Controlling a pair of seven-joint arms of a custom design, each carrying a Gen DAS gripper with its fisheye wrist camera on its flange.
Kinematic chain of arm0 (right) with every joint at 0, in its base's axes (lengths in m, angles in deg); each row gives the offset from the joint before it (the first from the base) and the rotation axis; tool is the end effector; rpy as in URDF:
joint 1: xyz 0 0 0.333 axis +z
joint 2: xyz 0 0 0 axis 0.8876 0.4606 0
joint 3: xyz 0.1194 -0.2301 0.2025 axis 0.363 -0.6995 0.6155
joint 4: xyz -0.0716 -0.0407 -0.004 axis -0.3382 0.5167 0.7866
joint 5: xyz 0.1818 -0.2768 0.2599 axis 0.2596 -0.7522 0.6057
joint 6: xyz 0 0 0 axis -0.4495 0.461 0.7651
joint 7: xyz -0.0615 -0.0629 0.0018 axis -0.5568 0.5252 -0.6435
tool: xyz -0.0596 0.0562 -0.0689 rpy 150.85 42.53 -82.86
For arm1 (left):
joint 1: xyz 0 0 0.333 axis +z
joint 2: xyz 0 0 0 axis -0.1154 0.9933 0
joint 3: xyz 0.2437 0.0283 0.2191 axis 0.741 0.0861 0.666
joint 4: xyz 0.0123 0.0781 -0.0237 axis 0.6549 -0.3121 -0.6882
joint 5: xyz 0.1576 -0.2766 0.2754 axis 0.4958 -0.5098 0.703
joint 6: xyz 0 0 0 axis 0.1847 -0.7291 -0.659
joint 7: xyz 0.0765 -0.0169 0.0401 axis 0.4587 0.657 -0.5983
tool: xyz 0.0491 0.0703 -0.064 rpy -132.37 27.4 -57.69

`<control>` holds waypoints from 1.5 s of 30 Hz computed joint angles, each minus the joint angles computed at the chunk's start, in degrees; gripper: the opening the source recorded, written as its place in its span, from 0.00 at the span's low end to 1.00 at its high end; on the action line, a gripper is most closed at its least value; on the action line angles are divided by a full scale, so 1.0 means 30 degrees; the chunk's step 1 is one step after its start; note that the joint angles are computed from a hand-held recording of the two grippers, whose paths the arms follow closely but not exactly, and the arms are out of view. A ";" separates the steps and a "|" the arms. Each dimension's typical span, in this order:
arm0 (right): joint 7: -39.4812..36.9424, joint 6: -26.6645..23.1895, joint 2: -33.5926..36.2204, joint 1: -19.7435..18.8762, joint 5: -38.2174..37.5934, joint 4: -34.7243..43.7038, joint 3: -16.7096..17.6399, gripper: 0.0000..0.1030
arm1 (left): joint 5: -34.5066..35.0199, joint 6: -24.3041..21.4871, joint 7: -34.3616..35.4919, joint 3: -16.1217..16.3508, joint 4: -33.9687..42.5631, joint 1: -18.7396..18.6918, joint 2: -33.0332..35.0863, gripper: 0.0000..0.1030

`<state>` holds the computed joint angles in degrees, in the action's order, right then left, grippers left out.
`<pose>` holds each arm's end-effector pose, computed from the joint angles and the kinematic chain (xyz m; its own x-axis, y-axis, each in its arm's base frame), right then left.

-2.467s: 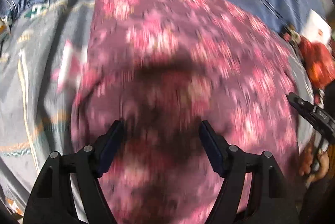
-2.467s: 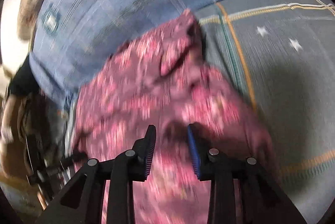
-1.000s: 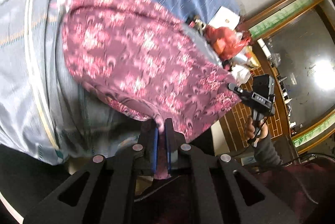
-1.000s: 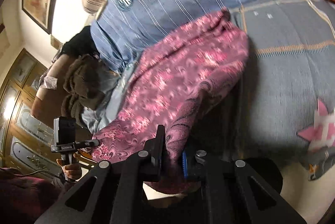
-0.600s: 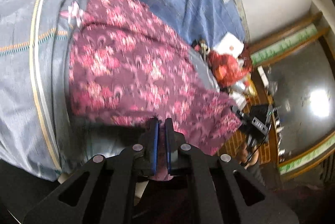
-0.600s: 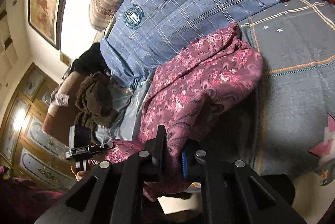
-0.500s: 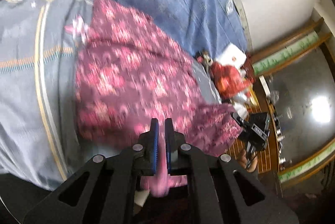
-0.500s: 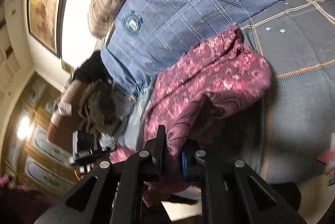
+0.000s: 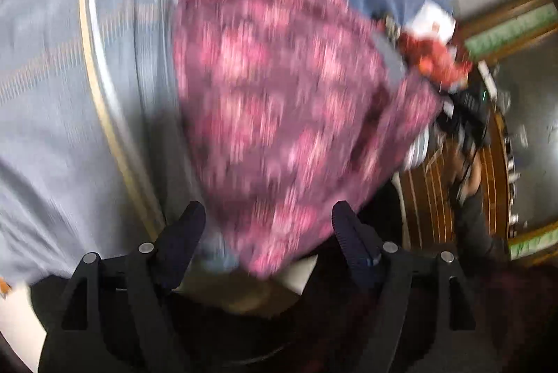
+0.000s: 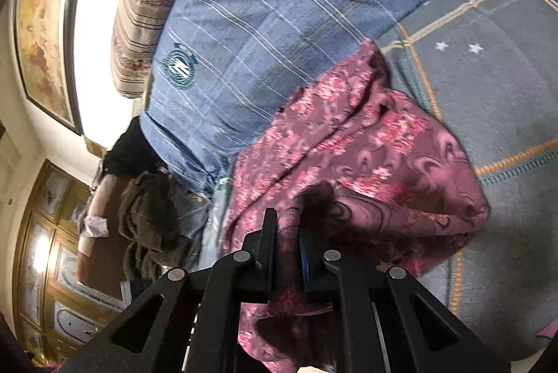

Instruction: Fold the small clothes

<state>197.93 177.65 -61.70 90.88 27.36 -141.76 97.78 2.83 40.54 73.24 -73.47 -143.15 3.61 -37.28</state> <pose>0.4121 0.2564 0.4260 -0.2823 -0.5438 -0.7903 -0.5755 0.7551 -0.3140 0.6099 -0.0053 0.4172 -0.5598 -0.5982 0.5733 -0.8070 0.5507 -0.2134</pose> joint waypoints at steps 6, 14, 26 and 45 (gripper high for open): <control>0.1408 0.0251 -0.0047 0.0482 -0.0806 -0.0513 -0.0525 0.11 | 0.2099 -0.0290 -0.0776 -0.0121 -0.1767 -0.0481 0.0111 0.73; 0.1249 -0.0258 -0.0212 0.0204 -0.0762 -0.0405 -0.0122 0.14 | 0.3913 0.0672 -0.2193 -0.0560 -0.3099 -0.1463 0.0609 0.46; -0.0468 -0.0880 -0.1372 -0.0279 0.0187 -0.0613 0.1199 0.13 | -0.0290 -0.0774 0.0662 0.0146 -0.3430 -0.0429 -0.1640 0.03; -0.2295 -0.1941 -0.2437 -0.4135 0.3897 -0.0743 0.5635 0.10 | -0.3610 -0.1710 0.0629 0.0102 0.0506 0.0578 0.0136 0.07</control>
<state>191.05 171.83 -69.01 78.48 39.05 -143.99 114.68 -8.00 35.41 75.13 -73.17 -141.63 5.34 -36.87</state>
